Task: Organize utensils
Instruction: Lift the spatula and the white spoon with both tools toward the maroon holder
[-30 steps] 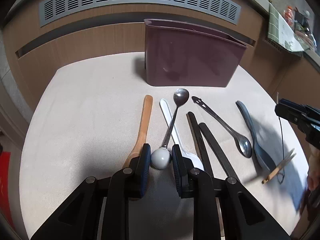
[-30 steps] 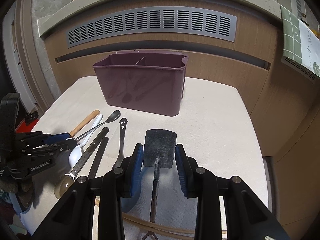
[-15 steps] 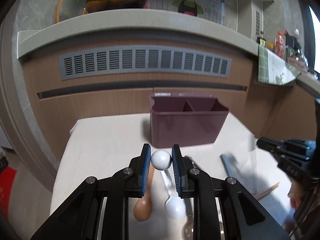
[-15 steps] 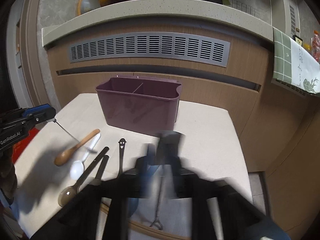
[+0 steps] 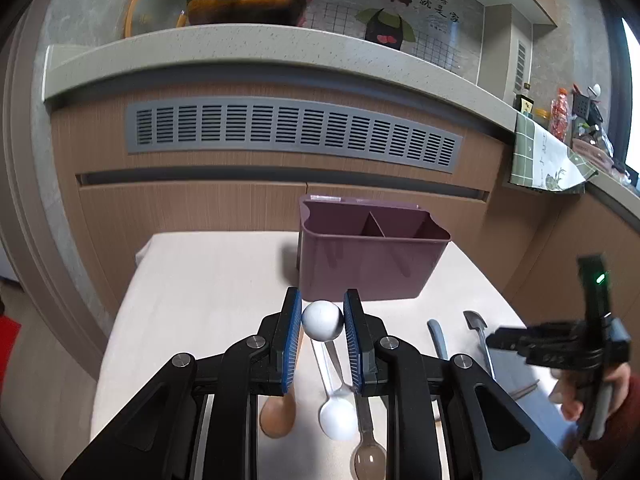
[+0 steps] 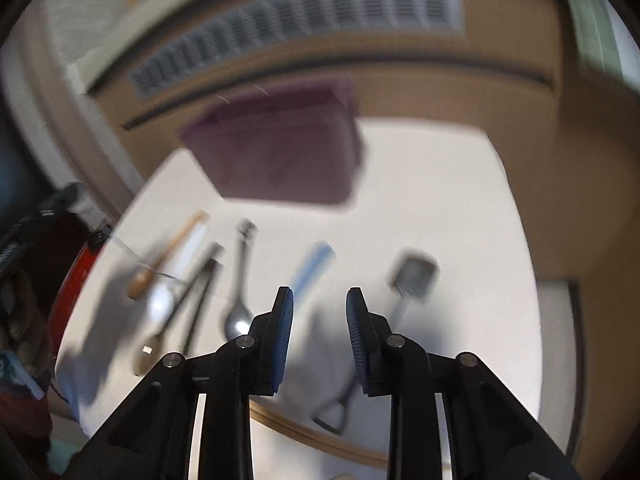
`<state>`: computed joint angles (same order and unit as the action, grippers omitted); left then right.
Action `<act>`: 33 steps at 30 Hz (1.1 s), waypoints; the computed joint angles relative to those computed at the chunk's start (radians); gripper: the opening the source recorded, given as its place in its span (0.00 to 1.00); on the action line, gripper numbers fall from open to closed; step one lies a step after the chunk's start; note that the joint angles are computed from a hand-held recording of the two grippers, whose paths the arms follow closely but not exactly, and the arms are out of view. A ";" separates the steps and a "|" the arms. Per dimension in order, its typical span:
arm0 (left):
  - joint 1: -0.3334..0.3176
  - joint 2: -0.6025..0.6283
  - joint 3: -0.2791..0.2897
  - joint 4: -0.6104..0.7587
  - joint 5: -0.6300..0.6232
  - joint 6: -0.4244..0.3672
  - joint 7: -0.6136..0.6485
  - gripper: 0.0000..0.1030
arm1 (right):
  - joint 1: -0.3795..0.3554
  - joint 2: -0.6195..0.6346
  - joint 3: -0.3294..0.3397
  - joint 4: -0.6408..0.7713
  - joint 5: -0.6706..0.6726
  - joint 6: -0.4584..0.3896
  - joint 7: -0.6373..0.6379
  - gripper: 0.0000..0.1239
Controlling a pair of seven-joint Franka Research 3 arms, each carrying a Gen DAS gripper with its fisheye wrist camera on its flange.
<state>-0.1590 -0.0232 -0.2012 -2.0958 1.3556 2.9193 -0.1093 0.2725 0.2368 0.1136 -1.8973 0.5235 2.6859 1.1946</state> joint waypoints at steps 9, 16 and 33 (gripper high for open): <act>0.007 0.015 0.010 -0.002 0.004 0.043 -0.035 0.22 | 0.057 0.035 -0.076 -0.051 -0.217 0.086 0.321 0.23; 0.007 0.010 0.011 -0.010 -0.001 0.037 -0.033 0.22 | 0.182 0.186 -0.207 0.171 -0.610 -0.001 0.626 0.28; 0.021 -0.034 0.009 -0.042 0.083 0.001 -0.151 0.16 | 0.170 0.061 -0.201 0.028 -0.705 0.197 0.664 0.23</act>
